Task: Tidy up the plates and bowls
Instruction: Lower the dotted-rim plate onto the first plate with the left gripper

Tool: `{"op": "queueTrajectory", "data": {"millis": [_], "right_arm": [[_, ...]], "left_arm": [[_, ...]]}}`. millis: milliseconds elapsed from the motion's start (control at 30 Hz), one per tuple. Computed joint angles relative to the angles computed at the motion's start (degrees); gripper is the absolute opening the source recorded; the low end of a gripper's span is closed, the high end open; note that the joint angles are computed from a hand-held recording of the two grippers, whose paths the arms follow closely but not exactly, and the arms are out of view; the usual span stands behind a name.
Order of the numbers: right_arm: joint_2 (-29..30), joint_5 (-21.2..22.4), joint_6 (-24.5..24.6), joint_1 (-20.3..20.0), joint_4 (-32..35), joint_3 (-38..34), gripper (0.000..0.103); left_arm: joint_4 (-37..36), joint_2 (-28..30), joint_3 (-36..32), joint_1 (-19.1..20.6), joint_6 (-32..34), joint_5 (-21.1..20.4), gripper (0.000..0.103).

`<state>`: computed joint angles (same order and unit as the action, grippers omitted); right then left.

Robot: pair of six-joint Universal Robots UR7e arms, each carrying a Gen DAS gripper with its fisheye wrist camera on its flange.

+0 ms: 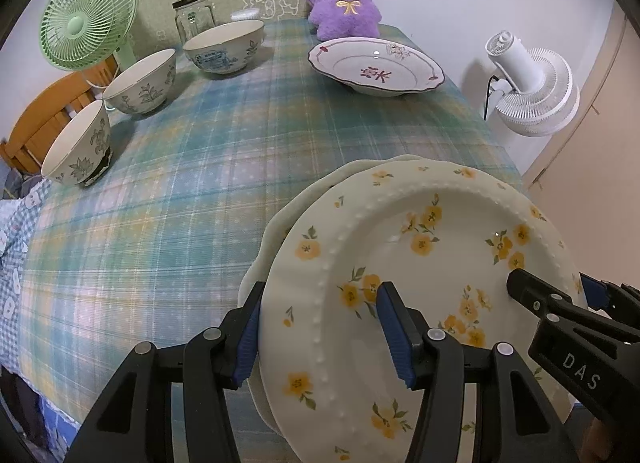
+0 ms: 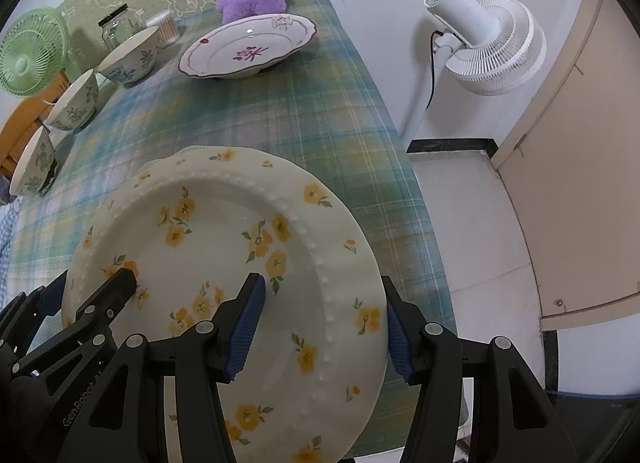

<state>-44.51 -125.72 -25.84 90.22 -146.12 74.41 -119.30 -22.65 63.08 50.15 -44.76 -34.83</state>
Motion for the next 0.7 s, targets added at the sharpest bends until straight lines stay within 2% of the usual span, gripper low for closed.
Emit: {"op": "queueTrajectory", "data": {"millis": [333, 433, 600, 700], "right_arm": [[0.35, 1.28, 0.32, -0.73, 0.65, -0.76, 0.059], [0.17, 1.7, -0.09, -0.87, 0.25, -0.41, 0.059], [0.04, 2.31, 0.09, -1.12, -0.01, -0.14, 0.059], [-0.09, 2.59, 0.01, -1.24, -0.24, 0.1, 0.059]], "left_arm": [[1.18, 1.4, -1.55, 0.0, -0.47, 1.61, 0.057], [0.65, 1.64, -1.4, -0.1, 0.16, 2.0, 0.06], [0.07, 2.45, -1.98, -0.15, 1.49, 2.14, 0.072], [-0.37, 2.69, -2.07, -0.16, 1.86, 2.41, 0.074]]}}
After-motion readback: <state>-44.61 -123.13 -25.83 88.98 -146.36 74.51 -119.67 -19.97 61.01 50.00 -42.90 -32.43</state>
